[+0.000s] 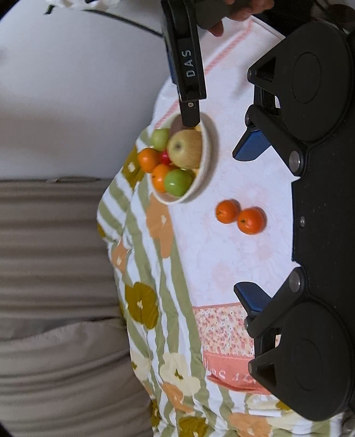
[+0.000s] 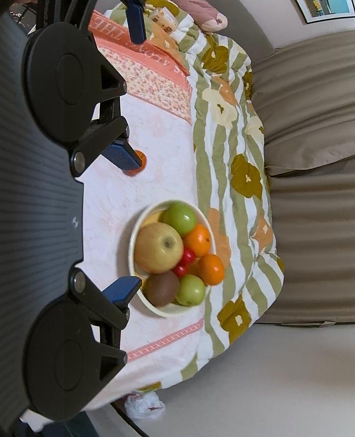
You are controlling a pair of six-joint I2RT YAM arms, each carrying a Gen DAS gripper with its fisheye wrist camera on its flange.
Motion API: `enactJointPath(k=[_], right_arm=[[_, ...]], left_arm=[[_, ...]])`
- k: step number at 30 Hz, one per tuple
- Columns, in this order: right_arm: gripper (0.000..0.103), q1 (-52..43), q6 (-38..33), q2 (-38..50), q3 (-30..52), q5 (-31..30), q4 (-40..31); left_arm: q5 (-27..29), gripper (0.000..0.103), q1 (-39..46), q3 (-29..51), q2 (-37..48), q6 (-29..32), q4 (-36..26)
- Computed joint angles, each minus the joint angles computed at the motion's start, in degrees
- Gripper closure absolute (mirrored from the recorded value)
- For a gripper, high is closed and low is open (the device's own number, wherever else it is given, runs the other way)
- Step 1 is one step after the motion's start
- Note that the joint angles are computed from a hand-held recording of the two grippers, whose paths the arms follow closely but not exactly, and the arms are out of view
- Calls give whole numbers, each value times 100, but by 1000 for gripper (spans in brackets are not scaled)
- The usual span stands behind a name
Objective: Organize fruits
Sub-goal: 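Grasp one mandarin with the left tool while the right tool grasps the other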
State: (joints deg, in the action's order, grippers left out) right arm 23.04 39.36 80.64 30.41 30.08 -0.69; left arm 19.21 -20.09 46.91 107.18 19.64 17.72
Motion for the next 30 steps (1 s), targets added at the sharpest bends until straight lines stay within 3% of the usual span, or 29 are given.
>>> enactJointPath(k=[5,9,14,23,26,30], right_arm=[[3,256,340,920,108,179,666],[3,304,489,1651,285,248,1109],[3,241,560,2282,435,210,1546],[3,15,520,2829,661,-32,1873],[3,-31,466,2905,721,-78,1903],[3,-67,381,2993,801,-140,1953]], left_arm=[[420,11,251,781,1036,674,-140],[513,25,234,1551,1777,1028,-515],[553,33,81,2353,2497,1342,-908],[453,47,-74,2826,2983,1448,-1113],[503,59,-67,2931,3060,1457,-1188],[531,61,-57,2976,3067,1502,-1267]])
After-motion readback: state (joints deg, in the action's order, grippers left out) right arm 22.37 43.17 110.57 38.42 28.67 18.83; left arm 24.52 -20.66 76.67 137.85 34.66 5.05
